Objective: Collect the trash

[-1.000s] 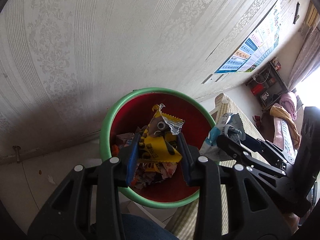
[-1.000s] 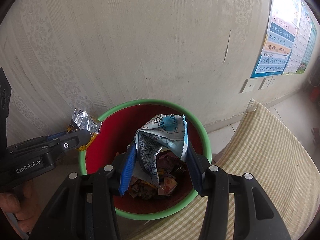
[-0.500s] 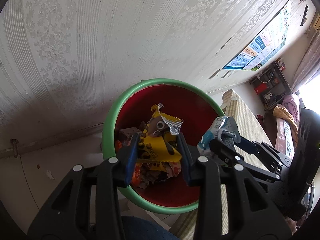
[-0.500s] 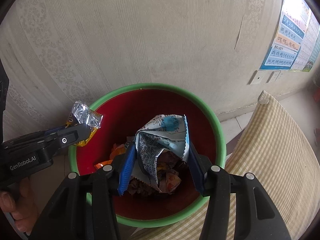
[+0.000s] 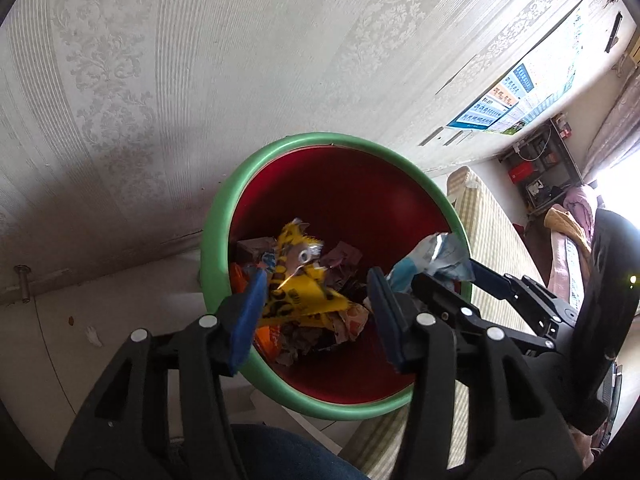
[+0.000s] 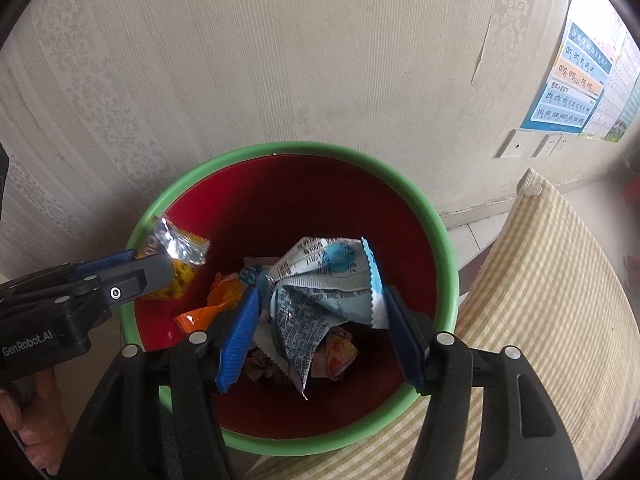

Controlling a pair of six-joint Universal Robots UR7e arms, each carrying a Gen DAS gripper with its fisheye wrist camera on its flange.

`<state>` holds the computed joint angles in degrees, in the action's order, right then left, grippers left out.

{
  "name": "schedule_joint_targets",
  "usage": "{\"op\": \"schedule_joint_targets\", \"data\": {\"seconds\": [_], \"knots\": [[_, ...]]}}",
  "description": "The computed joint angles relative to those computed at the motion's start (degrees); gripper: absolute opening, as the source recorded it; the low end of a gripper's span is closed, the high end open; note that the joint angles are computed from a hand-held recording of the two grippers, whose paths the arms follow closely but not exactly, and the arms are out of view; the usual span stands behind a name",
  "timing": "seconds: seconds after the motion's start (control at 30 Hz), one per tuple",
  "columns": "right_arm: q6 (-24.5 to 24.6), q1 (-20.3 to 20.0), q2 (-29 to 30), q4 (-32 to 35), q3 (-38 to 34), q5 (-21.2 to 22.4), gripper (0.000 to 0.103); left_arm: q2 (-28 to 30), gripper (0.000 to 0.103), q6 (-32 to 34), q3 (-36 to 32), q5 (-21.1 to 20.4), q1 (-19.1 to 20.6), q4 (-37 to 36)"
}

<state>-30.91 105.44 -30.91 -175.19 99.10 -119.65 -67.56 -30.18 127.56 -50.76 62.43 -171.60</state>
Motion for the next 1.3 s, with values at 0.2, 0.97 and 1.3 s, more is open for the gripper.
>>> {"op": "schedule_joint_targets", "data": {"seconds": [0.2,0.97,1.3], "knots": [[-0.1,-0.2,-1.7,-2.1,2.2,-0.4,0.074,-1.2,0.087,-3.1,1.4,1.1,-1.1,-1.2],[2.1,-4.7,-28.5,-23.2,29.9,-0.5,0.088,3.9,0.097,-5.5,4.4,4.0,-21.1,-2.6],[-0.3,-11.2,-40.2,-39.6,42.6,-2.8,0.088,14.1,0.097,1.5,3.3,3.3,-28.2,-10.1]]}}
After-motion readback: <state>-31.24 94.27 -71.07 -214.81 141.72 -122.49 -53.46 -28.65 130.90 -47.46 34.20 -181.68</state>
